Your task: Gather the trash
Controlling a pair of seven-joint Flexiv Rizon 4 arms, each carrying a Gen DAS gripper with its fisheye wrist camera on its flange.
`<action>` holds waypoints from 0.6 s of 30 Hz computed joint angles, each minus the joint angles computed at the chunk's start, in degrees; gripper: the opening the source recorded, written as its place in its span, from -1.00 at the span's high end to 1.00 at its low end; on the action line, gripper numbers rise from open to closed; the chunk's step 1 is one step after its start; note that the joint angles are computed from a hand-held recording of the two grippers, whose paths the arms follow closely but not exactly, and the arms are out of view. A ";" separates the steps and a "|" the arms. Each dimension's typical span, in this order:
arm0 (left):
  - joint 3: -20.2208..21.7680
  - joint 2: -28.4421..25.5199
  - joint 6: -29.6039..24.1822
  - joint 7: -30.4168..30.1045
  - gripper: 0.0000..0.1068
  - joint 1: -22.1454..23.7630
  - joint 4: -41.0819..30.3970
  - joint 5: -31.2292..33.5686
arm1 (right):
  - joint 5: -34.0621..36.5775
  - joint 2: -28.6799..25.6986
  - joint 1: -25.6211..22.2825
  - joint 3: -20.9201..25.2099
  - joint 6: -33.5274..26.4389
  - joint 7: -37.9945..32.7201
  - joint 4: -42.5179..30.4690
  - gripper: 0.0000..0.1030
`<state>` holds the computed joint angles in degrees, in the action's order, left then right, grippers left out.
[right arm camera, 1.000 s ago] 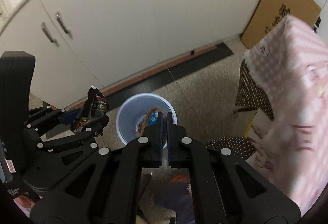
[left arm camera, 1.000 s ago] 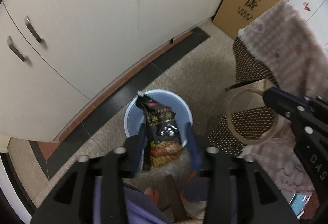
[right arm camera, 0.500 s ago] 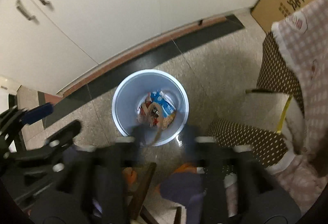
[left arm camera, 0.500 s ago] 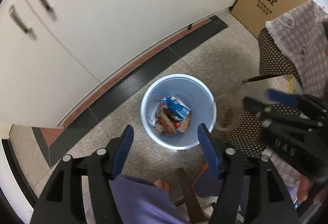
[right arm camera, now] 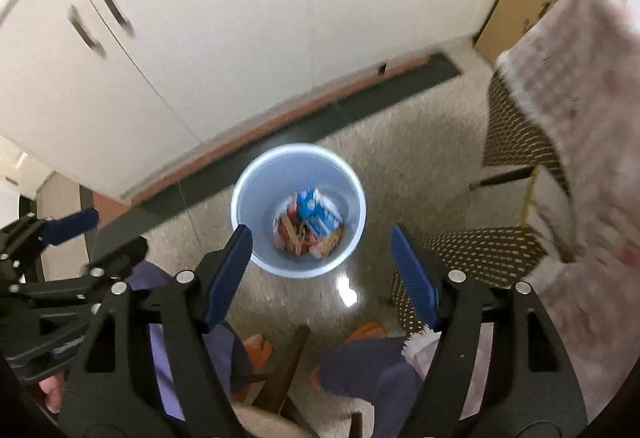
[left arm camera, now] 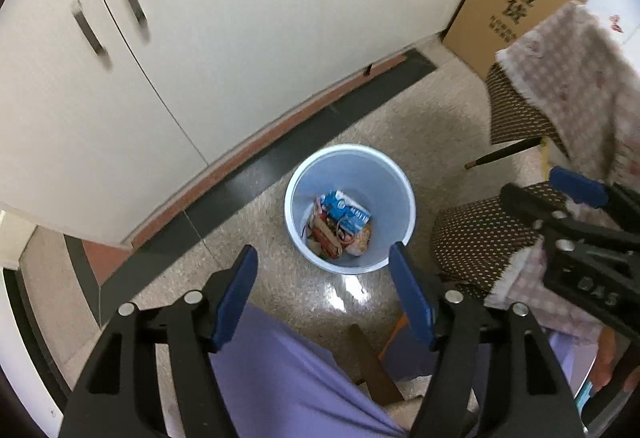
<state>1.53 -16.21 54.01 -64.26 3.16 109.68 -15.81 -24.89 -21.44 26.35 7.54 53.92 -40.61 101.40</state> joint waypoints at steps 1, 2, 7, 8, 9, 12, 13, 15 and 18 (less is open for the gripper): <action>-0.28 1.57 0.96 1.06 -0.27 0.12 1.37 -0.95 | -2.27 2.07 0.78 -0.86 1.06 2.34 2.05 -0.38; -0.53 2.98 1.94 2.15 -0.29 0.13 2.63 -1.93 | -4.89 4.27 1.39 -1.50 1.93 4.99 4.17 -0.39; -1.62 13.43 9.70 12.33 -0.42 -1.84 11.63 -12.13 | -22.57 16.62 1.09 -1.27 3.36 23.22 14.79 -0.60; -1.47 14.88 10.76 14.18 -0.43 -2.68 12.82 -14.05 | -25.60 18.57 0.52 -0.55 2.32 26.48 16.10 -0.63; -1.33 16.98 12.10 16.60 -0.45 -3.83 14.41 -16.71 | -29.09 21.19 0.02 0.54 0.53 30.54 17.72 -0.65; -0.13 22.06 15.21 22.37 -0.52 -7.74 17.84 -22.86 | -35.37 27.27 -2.08 4.48 -4.36 38.96 21.29 -0.73; 0.36 23.54 16.27 23.88 -0.52 -9.01 18.81 -24.26 | -36.57 28.71 -2.64 5.96 -6.24 40.80 21.95 -0.77; 1.60 26.50 17.91 27.28 -0.55 -11.90 20.76 -27.92 | -38.56 31.68 -3.65 8.94 -10.04 43.65 23.23 -0.79; 2.89 30.23 21.38 30.43 -0.56 -15.79 23.46 -31.79 | -40.19 34.73 -4.32 12.15 -14.25 46.49 24.37 -0.82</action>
<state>4.41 14.02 75.40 -33.83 -12.63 133.14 -47.59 -65.08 13.29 22.03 19.69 39.67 5.87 125.77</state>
